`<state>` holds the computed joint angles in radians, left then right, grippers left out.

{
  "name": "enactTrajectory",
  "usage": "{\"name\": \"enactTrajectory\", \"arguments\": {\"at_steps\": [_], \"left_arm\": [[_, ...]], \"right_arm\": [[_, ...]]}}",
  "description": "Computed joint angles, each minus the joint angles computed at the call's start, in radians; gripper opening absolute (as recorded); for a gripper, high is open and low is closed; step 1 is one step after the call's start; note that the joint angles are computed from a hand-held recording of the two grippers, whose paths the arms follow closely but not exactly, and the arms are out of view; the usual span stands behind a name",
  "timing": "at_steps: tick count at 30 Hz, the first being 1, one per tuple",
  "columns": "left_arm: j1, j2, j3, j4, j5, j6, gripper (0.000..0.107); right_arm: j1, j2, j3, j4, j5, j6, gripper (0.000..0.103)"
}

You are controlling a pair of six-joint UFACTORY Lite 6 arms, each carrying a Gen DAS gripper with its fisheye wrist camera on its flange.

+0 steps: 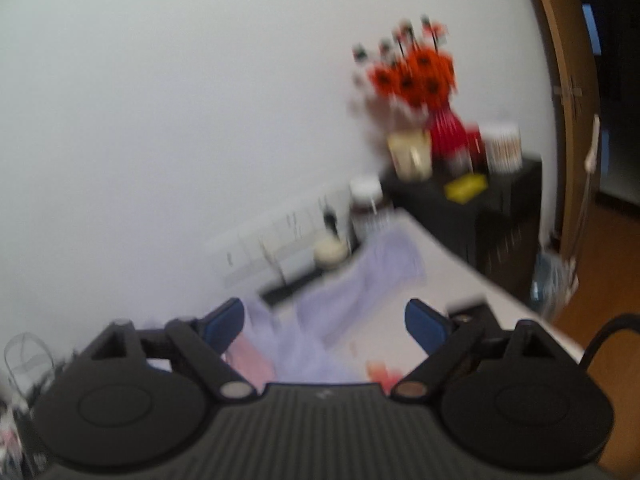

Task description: Fold clothes

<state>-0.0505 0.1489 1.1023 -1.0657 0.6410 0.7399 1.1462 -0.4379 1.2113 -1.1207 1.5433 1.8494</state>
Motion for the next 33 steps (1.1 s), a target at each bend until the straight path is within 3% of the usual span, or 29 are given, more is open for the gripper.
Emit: {"name": "enactTrajectory", "arguments": {"at_steps": [4,7,12,14,18,24,28,31,33], "left_arm": [[-0.010,0.081,0.231,0.012,0.060,-0.131,0.071],[-0.053,0.141,0.392,0.044,0.047,-0.217,0.079],[-0.227,0.259,0.562,0.279,-0.086,-0.409,0.082],[-0.315,0.321,0.584,0.452,-0.168,-0.560,0.082],[-0.434,0.547,0.749,0.728,-0.143,-0.901,0.071],[-0.529,0.725,0.873,1.017,-0.109,-1.225,0.063],[-0.547,0.797,0.956,1.105,-0.045,-1.331,0.053],[-0.558,0.881,1.088,1.147,0.036,-1.368,0.052],[-0.570,0.937,1.186,1.175,0.091,-1.393,0.052]], "right_arm": [[-0.294,0.114,0.244,0.020,-0.199,-0.196,0.087],[-0.596,0.171,0.311,0.137,-0.485,-0.354,0.091],[-1.098,0.379,0.308,0.579,-0.932,-0.780,0.091],[-1.228,0.517,0.301,0.789,-1.037,-0.986,0.091],[-1.370,0.919,0.501,1.125,-1.050,-1.351,0.091],[-1.420,1.452,1.012,1.192,-0.920,-1.463,0.086],[-1.436,1.541,1.083,1.326,-0.920,-1.627,0.036],[-1.453,1.447,0.904,1.485,-1.025,-1.793,0.016],[-1.460,1.390,0.814,1.572,-1.074,-1.887,0.014]]}}
